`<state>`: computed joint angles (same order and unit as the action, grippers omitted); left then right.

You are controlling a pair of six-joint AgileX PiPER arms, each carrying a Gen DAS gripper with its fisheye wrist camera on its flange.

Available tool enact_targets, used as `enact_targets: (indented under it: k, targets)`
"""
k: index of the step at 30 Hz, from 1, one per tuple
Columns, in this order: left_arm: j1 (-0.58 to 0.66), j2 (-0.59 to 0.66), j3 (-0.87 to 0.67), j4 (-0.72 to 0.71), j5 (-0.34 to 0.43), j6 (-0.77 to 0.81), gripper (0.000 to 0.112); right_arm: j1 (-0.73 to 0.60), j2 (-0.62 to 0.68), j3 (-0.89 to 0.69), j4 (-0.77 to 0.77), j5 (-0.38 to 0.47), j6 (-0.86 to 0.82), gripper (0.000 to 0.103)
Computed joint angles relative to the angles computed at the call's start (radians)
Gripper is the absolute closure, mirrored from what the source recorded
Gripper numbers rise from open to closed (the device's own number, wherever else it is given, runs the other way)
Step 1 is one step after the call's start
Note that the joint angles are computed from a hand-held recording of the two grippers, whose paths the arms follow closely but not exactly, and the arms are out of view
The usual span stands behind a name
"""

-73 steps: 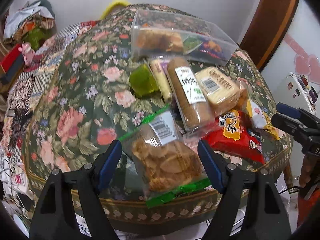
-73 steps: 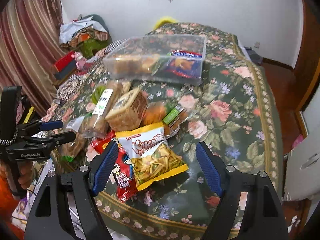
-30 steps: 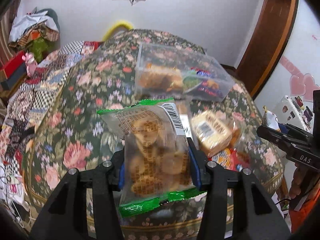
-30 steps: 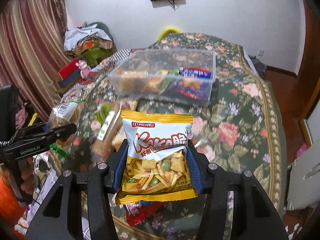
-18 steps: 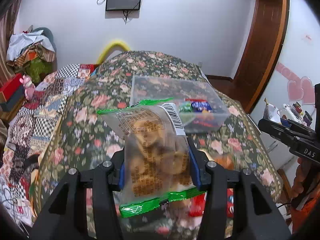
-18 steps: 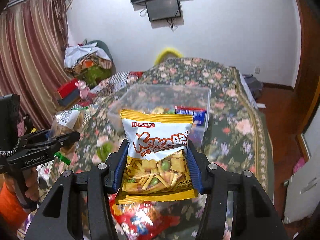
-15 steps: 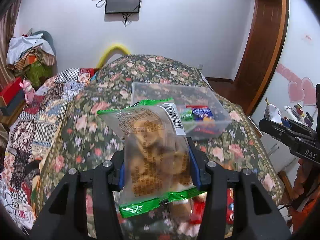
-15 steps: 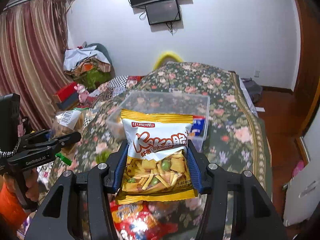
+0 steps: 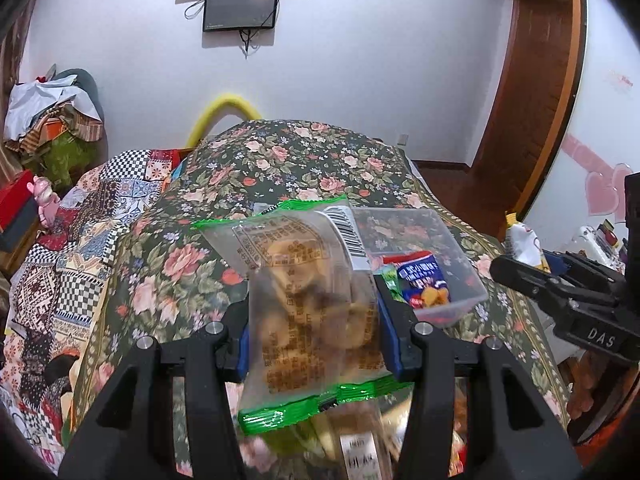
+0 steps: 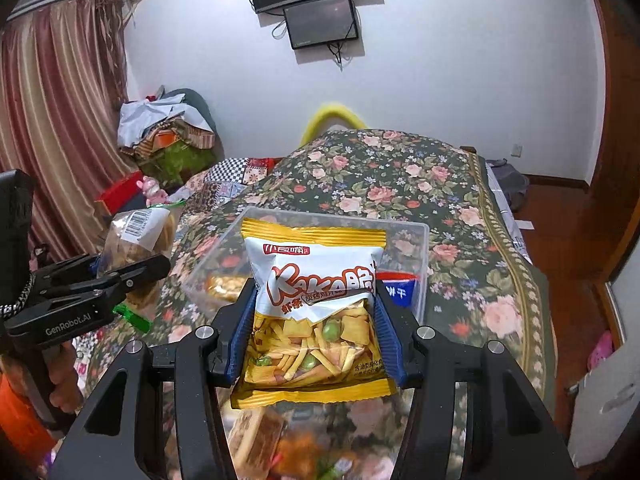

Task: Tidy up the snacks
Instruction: 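Place both bags into the clear box and open both tools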

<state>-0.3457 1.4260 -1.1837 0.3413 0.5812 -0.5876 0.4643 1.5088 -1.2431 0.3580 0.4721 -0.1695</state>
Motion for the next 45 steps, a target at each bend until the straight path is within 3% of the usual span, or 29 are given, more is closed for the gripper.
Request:
enact_targets:
  k: [9,18,24,27,34,45]
  targets:
    - [0.050,0.191,-0.111,-0.030,-0.038,0.036,0.063,0.003,0.188,-0.165,-0.039,0.044,0.023,0.053]
    - [0.101,0.356,-0.259,-0.145,-0.004,0.136,0.063,0.005,0.326,-0.301,-0.091,0.127,0.052,0.053]
    - [0.103,0.403,-0.307,-0.118,0.019,0.133,0.062,0.009,0.371,-0.338,-0.121,0.160,0.076,0.052]
    - [0.110,0.399,-0.303,-0.133,0.016,0.146,0.058,0.022,0.366,-0.335,-0.171,0.157,0.116,0.050]
    - [0.093,0.302,-0.218,-0.086,-0.023,0.111,0.048,0.036,0.326,-0.310,-0.234,0.135,0.168,0.029]
    - [0.035,0.079,-0.091,-0.027,0.025,0.079,0.045,0.036,0.134,-0.159,-0.228,0.105,0.158,0.026]
